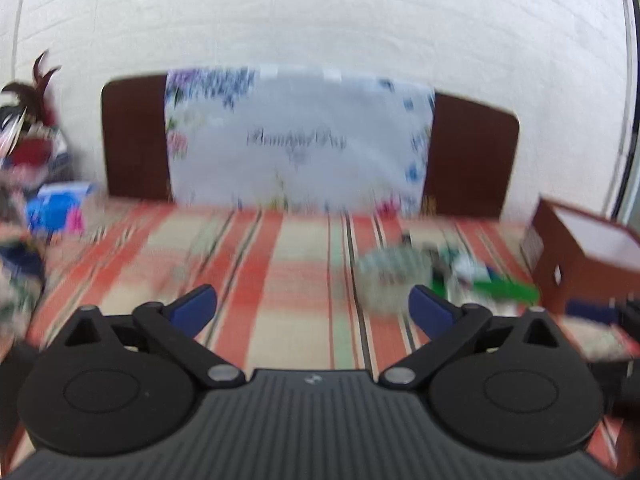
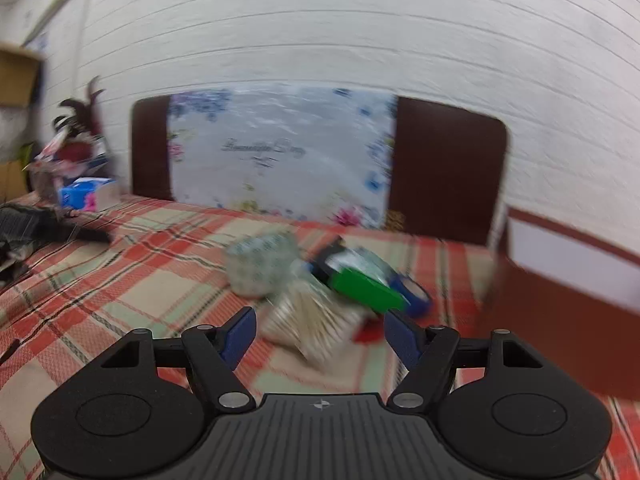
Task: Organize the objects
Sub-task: 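Grasp the clear tape roll with the left gripper and lift it, then carry the clear tape roll into the brown box and open the left gripper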
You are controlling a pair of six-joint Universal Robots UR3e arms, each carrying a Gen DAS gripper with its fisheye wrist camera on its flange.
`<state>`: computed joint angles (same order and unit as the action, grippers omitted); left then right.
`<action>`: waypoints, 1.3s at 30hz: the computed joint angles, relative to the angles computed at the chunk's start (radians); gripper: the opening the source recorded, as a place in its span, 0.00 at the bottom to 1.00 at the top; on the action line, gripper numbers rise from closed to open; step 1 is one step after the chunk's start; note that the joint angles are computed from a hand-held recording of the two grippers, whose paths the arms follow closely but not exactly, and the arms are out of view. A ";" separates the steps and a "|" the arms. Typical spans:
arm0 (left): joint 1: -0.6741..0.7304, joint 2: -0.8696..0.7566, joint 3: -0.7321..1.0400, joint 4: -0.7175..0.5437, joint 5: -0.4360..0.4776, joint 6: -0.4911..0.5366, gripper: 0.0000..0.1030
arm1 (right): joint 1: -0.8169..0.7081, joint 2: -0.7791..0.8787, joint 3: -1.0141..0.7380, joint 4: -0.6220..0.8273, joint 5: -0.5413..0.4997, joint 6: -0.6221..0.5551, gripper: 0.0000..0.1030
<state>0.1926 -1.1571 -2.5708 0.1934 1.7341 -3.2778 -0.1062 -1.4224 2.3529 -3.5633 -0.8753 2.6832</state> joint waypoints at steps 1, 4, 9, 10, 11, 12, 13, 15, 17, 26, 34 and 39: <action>0.042 -0.053 0.061 -0.014 -0.032 0.010 1.00 | 0.042 0.040 -0.067 0.017 -0.018 -0.011 0.67; 0.177 -0.159 0.181 -0.108 -0.248 0.021 0.98 | 0.174 0.185 -0.272 0.048 -0.111 -0.027 0.68; 0.253 -0.353 0.358 -0.282 -0.471 0.018 0.71 | 0.322 0.404 -0.581 0.174 -0.253 -0.062 0.75; 0.245 -0.399 0.404 -0.307 -0.472 0.026 0.66 | 0.333 0.431 -0.619 0.195 -0.259 -0.067 0.75; 0.245 -0.435 0.443 -0.337 -0.491 0.040 0.54 | 0.348 0.466 -0.672 0.224 -0.272 -0.075 0.75; 0.253 -0.460 0.469 -0.369 -0.526 0.063 0.46 | 0.364 0.500 -0.720 0.246 -0.290 -0.082 0.77; 0.253 -0.486 0.499 -0.408 -0.550 0.085 0.41 | 0.377 0.528 -0.761 0.270 -0.303 -0.090 0.83; 0.241 -0.536 0.541 -0.462 -0.548 0.104 0.24 | 0.394 0.577 -0.845 0.339 -0.315 -0.104 0.82; 0.253 -0.542 0.528 -0.450 -0.561 0.091 0.23 | 0.402 0.601 -0.894 0.406 -0.307 -0.101 0.82; 0.077 -0.293 0.568 -0.480 -0.410 0.073 0.20 | 0.328 0.401 -0.535 -0.060 -0.265 0.040 0.82; -0.318 -0.600 0.995 -0.534 -0.223 -0.026 0.20 | -0.058 0.155 -0.178 -0.272 -0.092 0.029 0.82; -0.496 -0.952 1.484 -0.676 -0.173 -0.027 0.20 | -0.333 0.127 -0.149 -0.247 0.041 0.029 0.82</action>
<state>-0.3034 -2.1087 -1.0872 -0.4827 1.5608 -3.3043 -0.4397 -1.2951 2.2044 -3.8104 -0.8346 2.7126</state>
